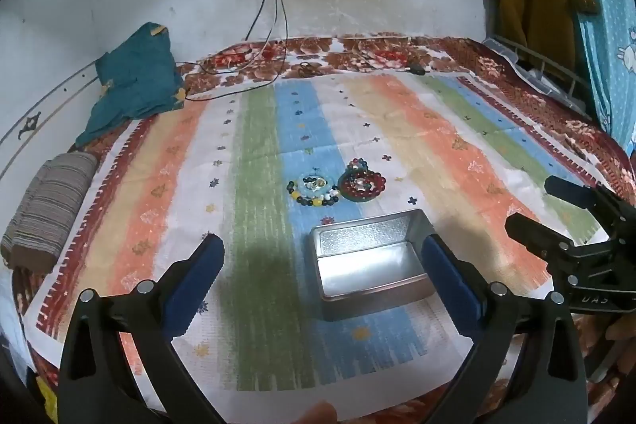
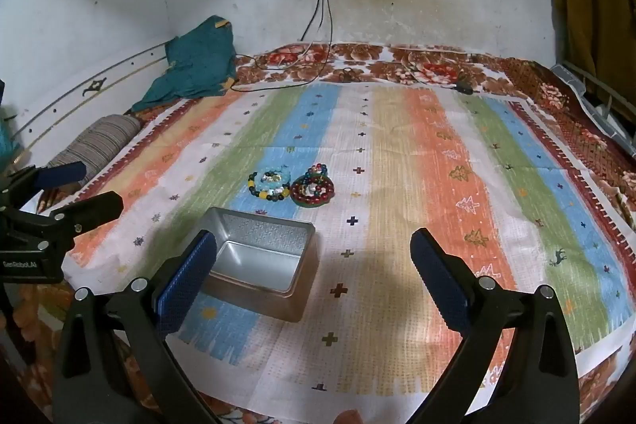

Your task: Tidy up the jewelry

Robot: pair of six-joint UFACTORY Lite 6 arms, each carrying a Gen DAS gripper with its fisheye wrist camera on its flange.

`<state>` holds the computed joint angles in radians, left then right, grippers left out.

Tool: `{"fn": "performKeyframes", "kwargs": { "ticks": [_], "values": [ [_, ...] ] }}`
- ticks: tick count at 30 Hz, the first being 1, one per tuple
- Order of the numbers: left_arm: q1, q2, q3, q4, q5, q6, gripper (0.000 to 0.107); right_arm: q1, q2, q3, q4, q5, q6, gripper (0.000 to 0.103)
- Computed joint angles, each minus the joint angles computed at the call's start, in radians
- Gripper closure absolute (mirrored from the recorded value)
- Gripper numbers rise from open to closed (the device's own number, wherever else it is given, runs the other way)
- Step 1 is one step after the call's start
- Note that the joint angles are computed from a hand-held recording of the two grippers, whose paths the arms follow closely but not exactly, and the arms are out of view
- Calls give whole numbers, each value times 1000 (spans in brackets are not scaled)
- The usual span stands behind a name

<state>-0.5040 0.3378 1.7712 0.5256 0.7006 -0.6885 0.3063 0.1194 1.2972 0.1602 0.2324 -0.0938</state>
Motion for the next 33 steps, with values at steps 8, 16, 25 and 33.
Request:
{"fn": "performKeyframes", "kwargs": {
  "ticks": [8,16,25,33],
  "values": [
    [2,5,2,11,3,-11,9,-2,11,16,21,12,-16,4],
    [20,-13,-36,-28,-21,24,9,-2,15,14,36,10,-31,4],
    [8,19,9,-16,15,13,9,1,20,19,42,16,-38,4],
    [-3,24,19,-3,24,-2,9,4,24,27,31,22,-25,4]
  ]
}}
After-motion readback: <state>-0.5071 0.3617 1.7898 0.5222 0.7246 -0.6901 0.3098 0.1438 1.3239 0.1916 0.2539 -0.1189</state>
